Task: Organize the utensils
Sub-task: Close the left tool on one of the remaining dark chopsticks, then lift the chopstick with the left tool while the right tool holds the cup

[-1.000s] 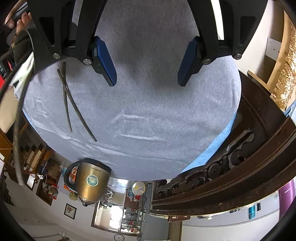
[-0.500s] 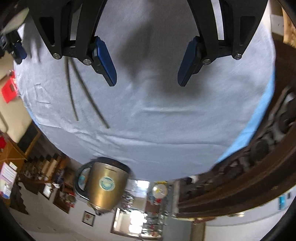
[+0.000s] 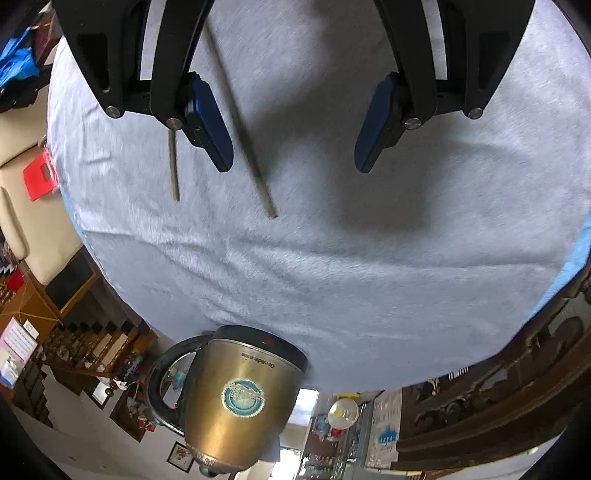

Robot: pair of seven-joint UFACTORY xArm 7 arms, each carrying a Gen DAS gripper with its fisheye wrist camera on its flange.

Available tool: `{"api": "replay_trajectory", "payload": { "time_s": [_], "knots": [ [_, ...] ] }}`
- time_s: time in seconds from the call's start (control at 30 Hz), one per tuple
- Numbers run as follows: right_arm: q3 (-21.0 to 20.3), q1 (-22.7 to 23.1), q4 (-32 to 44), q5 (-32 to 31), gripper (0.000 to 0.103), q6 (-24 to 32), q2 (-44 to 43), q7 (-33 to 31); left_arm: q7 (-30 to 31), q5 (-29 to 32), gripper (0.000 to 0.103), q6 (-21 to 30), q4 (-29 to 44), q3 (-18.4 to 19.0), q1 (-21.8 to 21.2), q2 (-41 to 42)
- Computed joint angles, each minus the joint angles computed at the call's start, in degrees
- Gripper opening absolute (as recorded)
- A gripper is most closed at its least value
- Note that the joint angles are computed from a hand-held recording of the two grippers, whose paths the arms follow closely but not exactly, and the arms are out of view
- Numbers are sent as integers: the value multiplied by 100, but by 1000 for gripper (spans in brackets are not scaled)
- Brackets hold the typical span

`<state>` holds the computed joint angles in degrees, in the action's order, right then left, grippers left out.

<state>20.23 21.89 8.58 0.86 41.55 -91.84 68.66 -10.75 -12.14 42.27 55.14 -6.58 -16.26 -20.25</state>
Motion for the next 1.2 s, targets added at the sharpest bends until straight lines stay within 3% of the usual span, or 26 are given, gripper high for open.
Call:
{"api": "replay_trajectory", "payload": {
  "time_s": [0.3,0.37,0.5,0.57,0.67,0.77,0.93,1.03,1.2],
  "knots": [
    [-95,41,-54,17,56,-101,35,-73,-528,192,68,636,883,-150,30,865],
    [-128,48,-51,37,56,-119,75,-92,-720,486,58,713,995,-232,48,949],
    [-200,11,-15,85,56,-120,219,-119,-812,1090,29,758,1041,-338,21,999],
    [-259,-31,17,129,56,-77,307,-105,-531,825,12,621,945,-252,-55,951],
    [-451,-95,153,181,55,-169,752,-271,-283,881,7,559,848,-257,-88,881],
    [-777,-235,476,188,55,-645,1622,-691,51,614,7,515,801,-153,-111,854],
    [-1857,17,1587,523,53,-1520,3991,-2138,418,163,6,564,834,-35,-70,876],
    [-2500,490,2727,985,42,-1222,5485,-3008,500,75,6,553,851,-41,-46,906],
    [-2481,431,4057,1263,38,-597,6897,-3647,697,-157,7,758,949,20,4,964]
  ]
}}
